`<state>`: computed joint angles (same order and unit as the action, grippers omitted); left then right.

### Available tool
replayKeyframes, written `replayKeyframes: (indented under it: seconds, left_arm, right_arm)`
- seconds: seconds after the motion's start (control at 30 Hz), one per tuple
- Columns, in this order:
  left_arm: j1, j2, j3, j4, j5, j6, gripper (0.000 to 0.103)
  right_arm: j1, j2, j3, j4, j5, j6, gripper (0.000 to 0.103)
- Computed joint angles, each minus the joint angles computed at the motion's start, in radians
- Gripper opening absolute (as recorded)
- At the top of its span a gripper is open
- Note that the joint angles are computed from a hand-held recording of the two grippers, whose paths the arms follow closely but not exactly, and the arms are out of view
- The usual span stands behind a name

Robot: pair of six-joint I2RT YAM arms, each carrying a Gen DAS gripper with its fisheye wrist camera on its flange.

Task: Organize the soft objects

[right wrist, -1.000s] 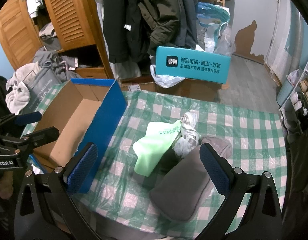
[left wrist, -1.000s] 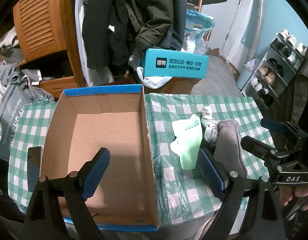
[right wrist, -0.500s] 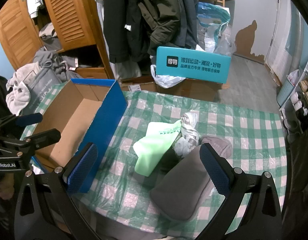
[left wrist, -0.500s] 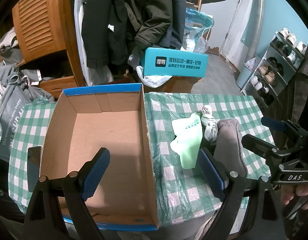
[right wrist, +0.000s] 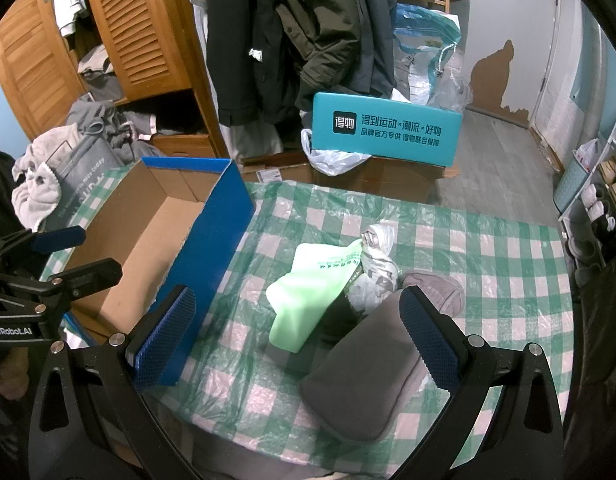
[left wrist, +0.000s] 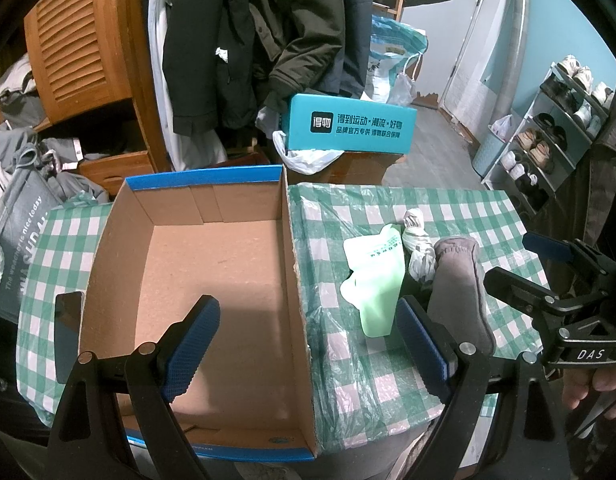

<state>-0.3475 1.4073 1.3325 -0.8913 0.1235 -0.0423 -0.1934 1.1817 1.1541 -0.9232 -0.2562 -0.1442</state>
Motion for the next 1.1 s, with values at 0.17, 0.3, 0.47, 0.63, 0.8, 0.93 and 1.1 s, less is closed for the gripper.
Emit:
replayKeyframes:
  seconds: [0.17,0.3,0.47,0.63,0.8,0.93,1.1]
  left_arm:
    - [0.001,0.0,0.001,-0.001,0.0,0.003,0.091]
    - [0.004,0.002,0.002,-0.002,0.001,0.004,0.091]
    - [0.001,0.002,0.002,-0.003,-0.002,0.002,0.091]
    - [0.003,0.002,0.004,-0.006,0.0,0.004,0.091]
    - [-0.005,-0.016,-0.022,0.003,-0.006,0.0,0.091]
    - [-0.033,-0.034,-0.069,0.025,-0.027,-0.017,0.091]
    - [-0.058,0.002,-0.072,0.034,-0.045,-0.025,0.091]
  right_arm:
    - [-0.001,0.002,0.003,-0.003,-0.001,-0.001,0.101]
    - [-0.002,0.003,0.003,-0.002,-0.003,-0.003,0.101]
    - [-0.008,0.01,0.016,-0.009,-0.005,-0.006,0.101]
    - [-0.013,0.015,0.022,-0.014,-0.008,-0.011,0.101]
    - [-0.027,0.03,0.047,-0.025,-0.014,-0.021,0.101]
    - [-0.033,0.011,0.0,-0.002,-0.008,-0.018,0.101]
    - [-0.133,0.047,0.009,-0.01,-0.03,-0.078,0.101]
